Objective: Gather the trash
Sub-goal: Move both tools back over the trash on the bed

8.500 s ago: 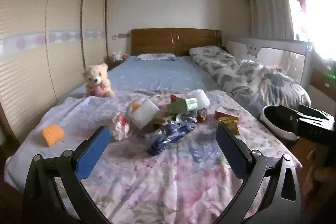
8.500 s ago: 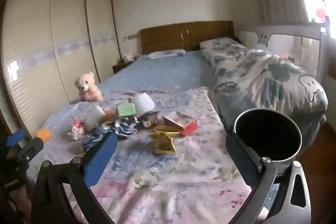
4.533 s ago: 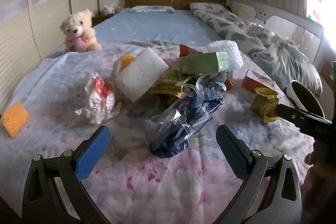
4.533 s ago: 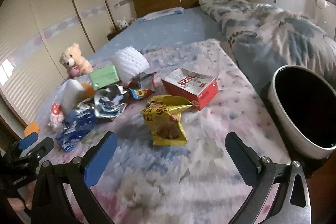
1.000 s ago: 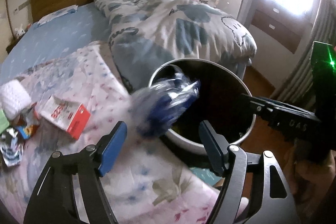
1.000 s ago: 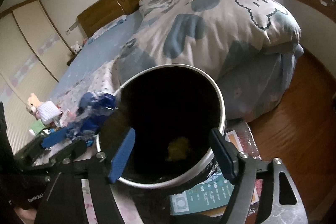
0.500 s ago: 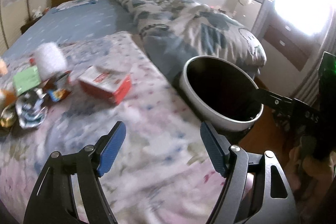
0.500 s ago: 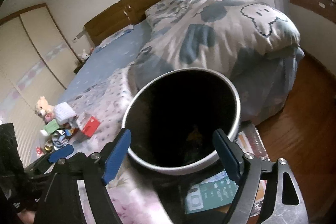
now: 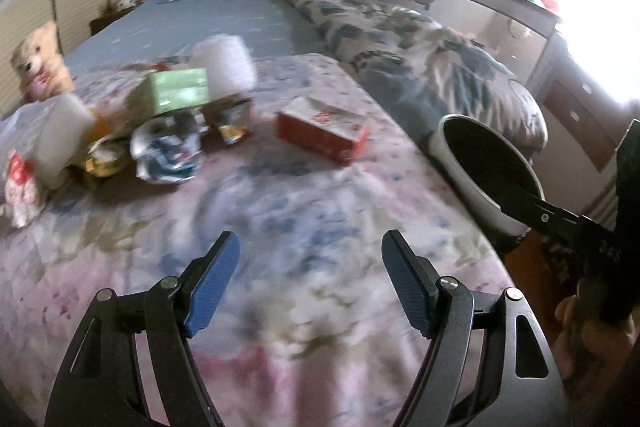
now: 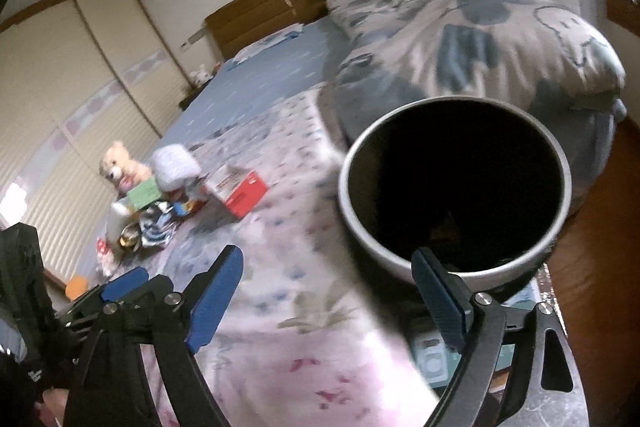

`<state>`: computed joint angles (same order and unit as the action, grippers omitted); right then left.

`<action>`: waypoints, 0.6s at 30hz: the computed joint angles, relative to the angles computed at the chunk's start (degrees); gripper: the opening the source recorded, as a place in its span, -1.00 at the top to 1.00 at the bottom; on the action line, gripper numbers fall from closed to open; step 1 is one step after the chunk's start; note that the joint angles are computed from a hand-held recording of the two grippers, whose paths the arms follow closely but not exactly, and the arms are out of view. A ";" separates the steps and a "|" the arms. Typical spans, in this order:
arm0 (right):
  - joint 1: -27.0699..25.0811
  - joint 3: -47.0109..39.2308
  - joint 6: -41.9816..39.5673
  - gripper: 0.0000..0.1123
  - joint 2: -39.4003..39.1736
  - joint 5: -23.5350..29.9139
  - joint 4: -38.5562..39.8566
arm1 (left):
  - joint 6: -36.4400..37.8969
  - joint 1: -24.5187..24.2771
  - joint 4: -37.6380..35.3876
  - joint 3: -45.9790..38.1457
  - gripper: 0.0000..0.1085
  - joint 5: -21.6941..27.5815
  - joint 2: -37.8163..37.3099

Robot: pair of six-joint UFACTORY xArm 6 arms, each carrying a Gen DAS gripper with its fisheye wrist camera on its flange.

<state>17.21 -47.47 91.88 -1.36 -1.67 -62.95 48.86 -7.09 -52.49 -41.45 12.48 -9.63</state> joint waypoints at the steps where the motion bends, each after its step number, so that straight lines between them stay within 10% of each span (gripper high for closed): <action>1: 0.69 -0.60 -0.62 -0.57 0.78 -0.13 0.65 | 0.16 0.56 -0.32 0.02 -0.39 0.02 0.07; 18: 8.50 -8.48 -30.25 -0.58 11.46 -1.35 27.53 | -2.30 7.80 0.98 -2.70 -0.39 -0.31 4.21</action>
